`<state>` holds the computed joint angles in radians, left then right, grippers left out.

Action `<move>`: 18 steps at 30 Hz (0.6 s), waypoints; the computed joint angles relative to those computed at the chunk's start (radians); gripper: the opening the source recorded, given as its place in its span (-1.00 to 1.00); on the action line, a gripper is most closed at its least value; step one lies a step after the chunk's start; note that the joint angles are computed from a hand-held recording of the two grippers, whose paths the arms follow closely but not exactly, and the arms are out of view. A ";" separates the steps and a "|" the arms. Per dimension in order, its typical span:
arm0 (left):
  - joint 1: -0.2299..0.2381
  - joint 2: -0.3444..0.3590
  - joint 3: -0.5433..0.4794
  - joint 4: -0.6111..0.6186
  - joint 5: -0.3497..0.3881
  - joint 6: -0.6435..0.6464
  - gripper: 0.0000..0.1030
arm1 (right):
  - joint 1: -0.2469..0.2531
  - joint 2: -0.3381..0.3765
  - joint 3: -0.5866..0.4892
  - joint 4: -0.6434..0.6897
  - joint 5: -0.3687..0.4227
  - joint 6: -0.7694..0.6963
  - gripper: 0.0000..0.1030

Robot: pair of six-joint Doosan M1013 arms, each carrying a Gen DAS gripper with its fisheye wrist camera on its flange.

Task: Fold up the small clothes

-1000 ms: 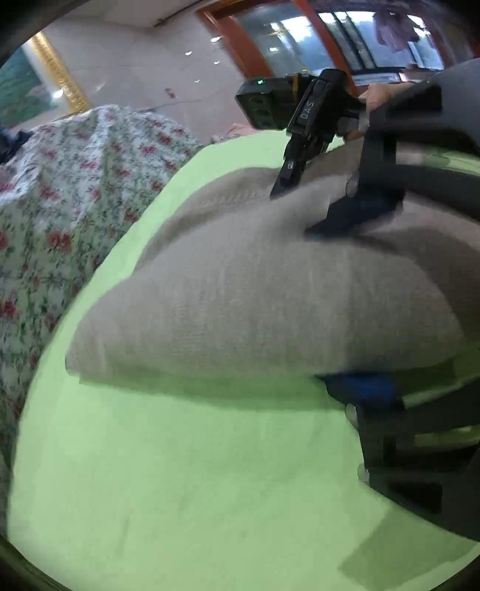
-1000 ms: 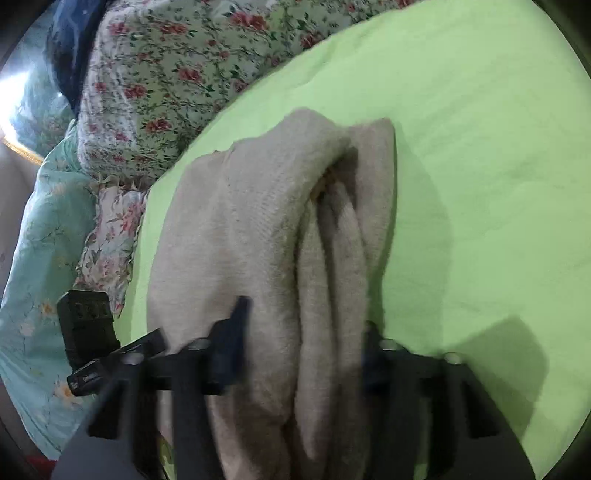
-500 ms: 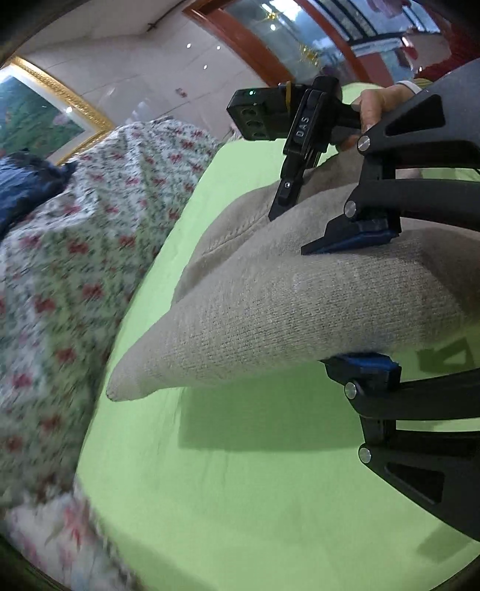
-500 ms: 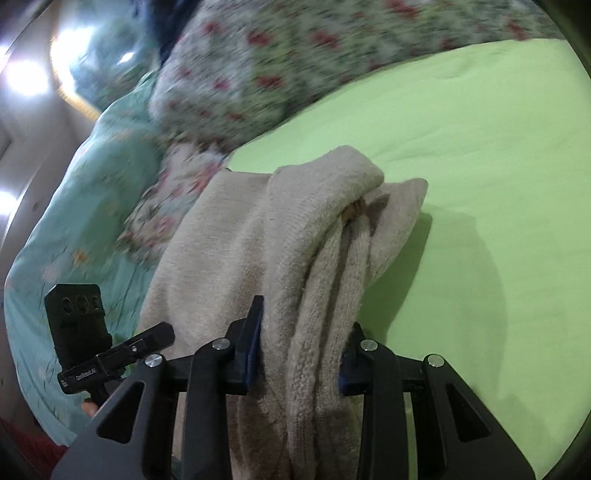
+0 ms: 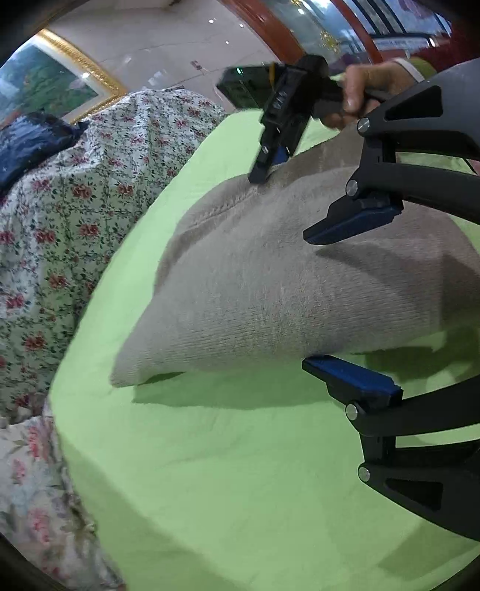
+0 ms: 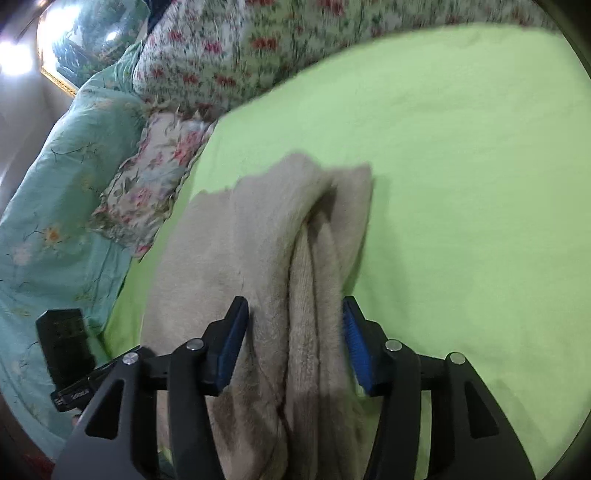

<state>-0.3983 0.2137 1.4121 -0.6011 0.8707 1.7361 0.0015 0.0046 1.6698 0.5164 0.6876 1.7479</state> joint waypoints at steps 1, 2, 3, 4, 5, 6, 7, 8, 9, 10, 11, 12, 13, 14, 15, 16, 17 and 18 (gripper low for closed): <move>-0.001 -0.008 0.006 0.007 -0.015 -0.006 0.22 | 0.004 -0.007 -0.003 -0.039 -0.014 0.028 0.03; 0.000 -0.014 0.011 0.006 -0.021 -0.007 0.22 | 0.012 -0.015 -0.009 -0.097 -0.033 0.068 0.03; 0.003 -0.021 0.018 0.002 -0.028 -0.008 0.22 | 0.019 -0.017 -0.017 -0.138 -0.045 0.091 0.03; 0.004 -0.025 0.023 0.002 -0.028 -0.009 0.22 | 0.020 -0.013 -0.027 -0.143 -0.045 0.085 0.02; 0.003 -0.025 0.022 0.007 -0.026 -0.011 0.22 | 0.018 -0.003 -0.042 -0.120 -0.033 0.056 0.01; -0.002 -0.025 0.024 0.030 -0.025 -0.022 0.21 | 0.018 0.010 -0.058 -0.111 -0.012 0.045 -0.02; -0.006 -0.022 0.025 0.049 -0.017 -0.034 0.19 | 0.023 0.033 -0.083 -0.144 0.027 0.072 -0.11; -0.005 -0.019 0.027 0.048 -0.012 -0.036 0.19 | 0.026 0.052 -0.101 -0.162 0.057 0.085 -0.23; -0.004 -0.015 0.031 0.026 -0.004 -0.036 0.19 | 0.027 0.072 -0.117 -0.160 0.087 0.081 -0.64; -0.002 -0.009 0.029 -0.005 0.018 -0.037 0.19 | 0.026 0.085 -0.129 -0.159 0.108 0.084 -0.66; -0.005 -0.006 0.026 -0.008 0.024 -0.038 0.17 | 0.027 0.082 -0.130 -0.165 0.089 0.086 -0.69; -0.017 -0.010 0.024 0.019 0.016 -0.047 0.17 | 0.031 0.074 -0.131 -0.175 0.062 0.078 -0.71; -0.027 -0.012 0.021 0.045 0.006 -0.056 0.17 | 0.032 0.065 -0.130 -0.188 0.045 0.076 -0.71; -0.035 -0.013 0.017 0.054 0.003 -0.054 0.17 | 0.036 0.058 -0.135 -0.227 0.032 0.094 -0.71; -0.040 -0.012 0.014 0.052 0.002 -0.053 0.17 | 0.040 0.055 -0.142 -0.265 0.026 0.112 -0.71; -0.046 -0.010 0.012 0.053 0.000 -0.055 0.17 | 0.042 0.058 -0.149 -0.293 0.030 0.126 -0.71; -0.052 -0.007 0.007 0.063 0.001 -0.063 0.17 | 0.046 0.069 -0.162 -0.333 0.044 0.148 -0.71; -0.058 -0.002 0.001 0.081 0.009 -0.073 0.18 | 0.046 0.081 -0.172 -0.363 0.071 0.161 -0.71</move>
<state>-0.4562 0.2120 1.4131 -0.5196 0.8794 1.6627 0.0474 0.0860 1.4975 0.1538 0.7582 1.9084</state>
